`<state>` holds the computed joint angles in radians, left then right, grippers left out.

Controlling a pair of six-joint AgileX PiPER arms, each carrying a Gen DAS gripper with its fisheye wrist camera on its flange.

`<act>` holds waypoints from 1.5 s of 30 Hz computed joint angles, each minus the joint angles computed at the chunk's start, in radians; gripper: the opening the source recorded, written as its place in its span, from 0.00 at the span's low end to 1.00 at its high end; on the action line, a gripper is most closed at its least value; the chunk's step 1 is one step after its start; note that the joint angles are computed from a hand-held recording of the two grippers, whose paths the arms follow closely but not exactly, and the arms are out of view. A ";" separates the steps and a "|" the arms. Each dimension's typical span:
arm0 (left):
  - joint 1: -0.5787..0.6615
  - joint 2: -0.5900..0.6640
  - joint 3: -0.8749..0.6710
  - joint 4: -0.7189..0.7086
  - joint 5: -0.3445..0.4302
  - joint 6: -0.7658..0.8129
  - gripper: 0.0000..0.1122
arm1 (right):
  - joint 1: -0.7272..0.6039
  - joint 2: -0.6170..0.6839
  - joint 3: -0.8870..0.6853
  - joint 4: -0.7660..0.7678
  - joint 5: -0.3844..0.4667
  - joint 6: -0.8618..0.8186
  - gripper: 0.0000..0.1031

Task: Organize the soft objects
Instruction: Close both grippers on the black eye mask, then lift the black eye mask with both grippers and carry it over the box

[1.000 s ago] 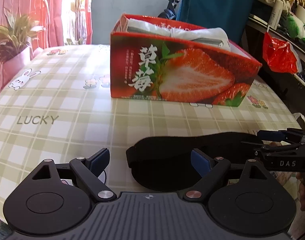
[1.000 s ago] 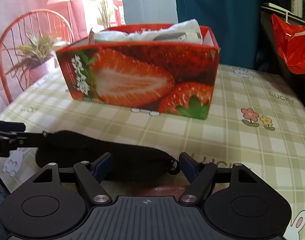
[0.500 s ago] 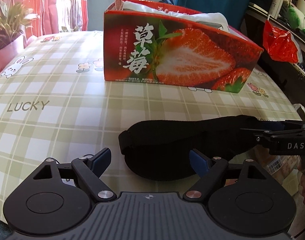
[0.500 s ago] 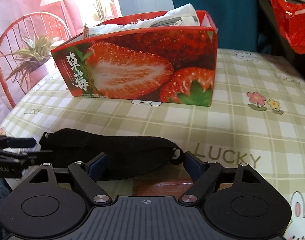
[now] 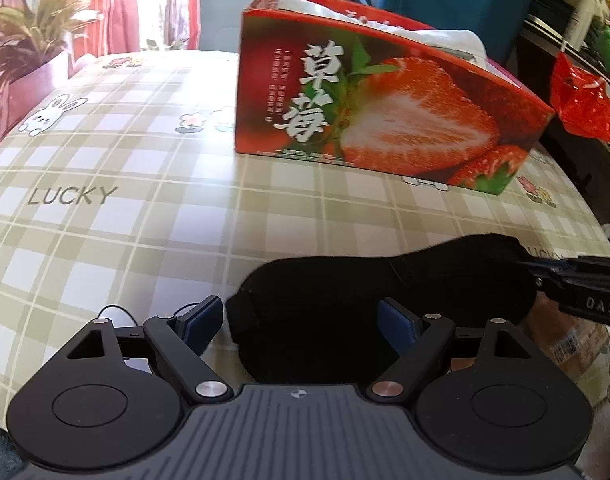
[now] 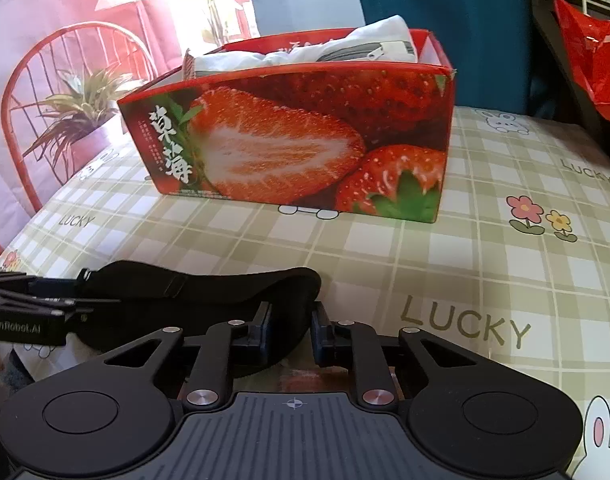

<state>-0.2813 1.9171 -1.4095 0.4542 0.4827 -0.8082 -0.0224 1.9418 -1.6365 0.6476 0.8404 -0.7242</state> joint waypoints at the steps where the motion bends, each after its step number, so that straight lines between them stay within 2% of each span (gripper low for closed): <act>1: 0.002 0.001 -0.002 0.005 0.007 -0.011 0.77 | 0.001 -0.001 0.002 -0.001 -0.001 0.000 0.17; 8: -0.001 0.017 -0.023 0.023 0.021 -0.022 0.77 | 0.002 0.000 0.001 -0.007 0.001 0.002 0.17; 16: 0.002 0.038 -0.046 -0.003 -0.005 0.018 0.77 | 0.007 0.002 -0.002 -0.014 0.003 0.005 0.17; 19: -0.003 0.040 -0.046 0.025 -0.003 -0.008 0.72 | 0.009 0.003 -0.001 -0.015 0.001 0.003 0.17; 22: 0.006 0.025 -0.024 0.031 -0.024 -0.010 0.46 | 0.010 -0.001 0.006 -0.014 -0.011 0.003 0.16; 23: 0.013 0.020 -0.016 0.012 -0.039 0.007 0.34 | 0.010 -0.001 0.006 -0.014 -0.014 0.005 0.16; 24: 0.018 0.013 -0.004 0.006 -0.059 0.011 0.26 | 0.010 -0.002 0.007 -0.014 -0.016 0.006 0.15; 26: 0.025 0.006 0.008 -0.018 -0.084 0.041 0.13 | 0.008 -0.003 0.008 -0.009 -0.017 0.002 0.14; 27: 0.028 0.002 0.014 -0.041 -0.098 0.065 0.11 | 0.005 -0.003 0.008 -0.002 -0.014 -0.007 0.13; 35: 0.013 -0.022 0.055 0.095 -0.148 -0.039 0.08 | 0.012 -0.021 0.024 0.015 -0.022 -0.041 0.12; 45: 0.019 -0.037 0.078 0.134 -0.153 -0.101 0.08 | 0.002 -0.039 0.054 0.054 -0.035 -0.072 0.12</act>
